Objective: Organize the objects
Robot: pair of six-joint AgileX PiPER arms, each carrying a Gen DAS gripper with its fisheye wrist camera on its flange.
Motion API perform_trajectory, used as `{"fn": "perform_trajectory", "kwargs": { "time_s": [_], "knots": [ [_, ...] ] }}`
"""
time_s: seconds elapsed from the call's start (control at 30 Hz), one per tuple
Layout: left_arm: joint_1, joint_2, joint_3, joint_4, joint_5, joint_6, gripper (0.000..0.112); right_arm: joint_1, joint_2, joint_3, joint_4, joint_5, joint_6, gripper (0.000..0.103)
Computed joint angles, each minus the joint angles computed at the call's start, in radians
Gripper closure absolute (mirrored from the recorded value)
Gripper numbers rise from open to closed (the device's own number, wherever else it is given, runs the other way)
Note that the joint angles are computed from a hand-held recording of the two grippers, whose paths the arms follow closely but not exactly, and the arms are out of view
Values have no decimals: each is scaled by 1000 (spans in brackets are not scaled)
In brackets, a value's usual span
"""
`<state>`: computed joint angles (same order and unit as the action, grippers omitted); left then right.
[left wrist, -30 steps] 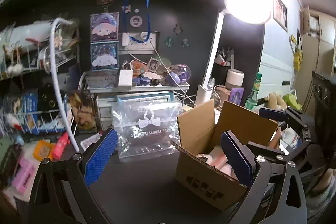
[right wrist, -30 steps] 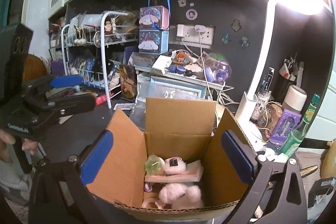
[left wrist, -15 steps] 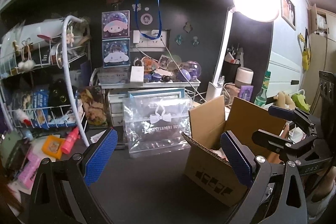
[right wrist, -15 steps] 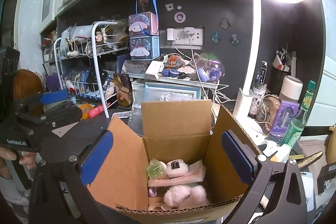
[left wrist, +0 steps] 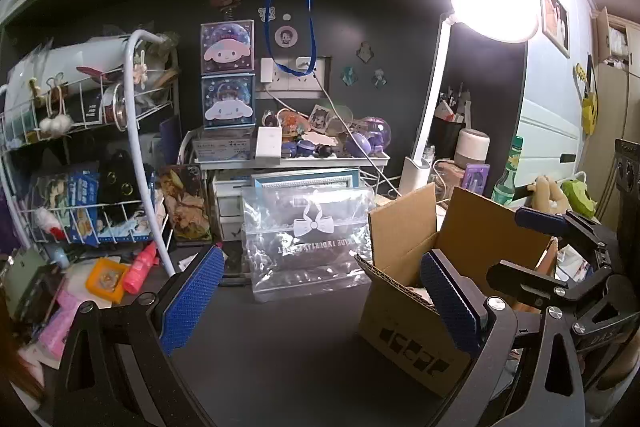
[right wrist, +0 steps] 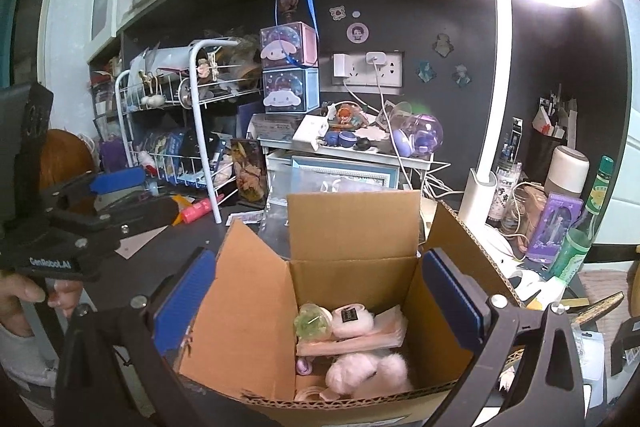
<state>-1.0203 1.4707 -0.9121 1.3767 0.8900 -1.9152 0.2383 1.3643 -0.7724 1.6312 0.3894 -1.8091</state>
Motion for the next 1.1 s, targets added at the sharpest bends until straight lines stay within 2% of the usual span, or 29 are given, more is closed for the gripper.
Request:
{"fn": "perform_trajectory", "kwargs": {
  "time_s": [1.1],
  "knots": [
    [-5,-17,14,-7,4,-1,13,7,-5,6,-32,3,25,1]
  ]
}}
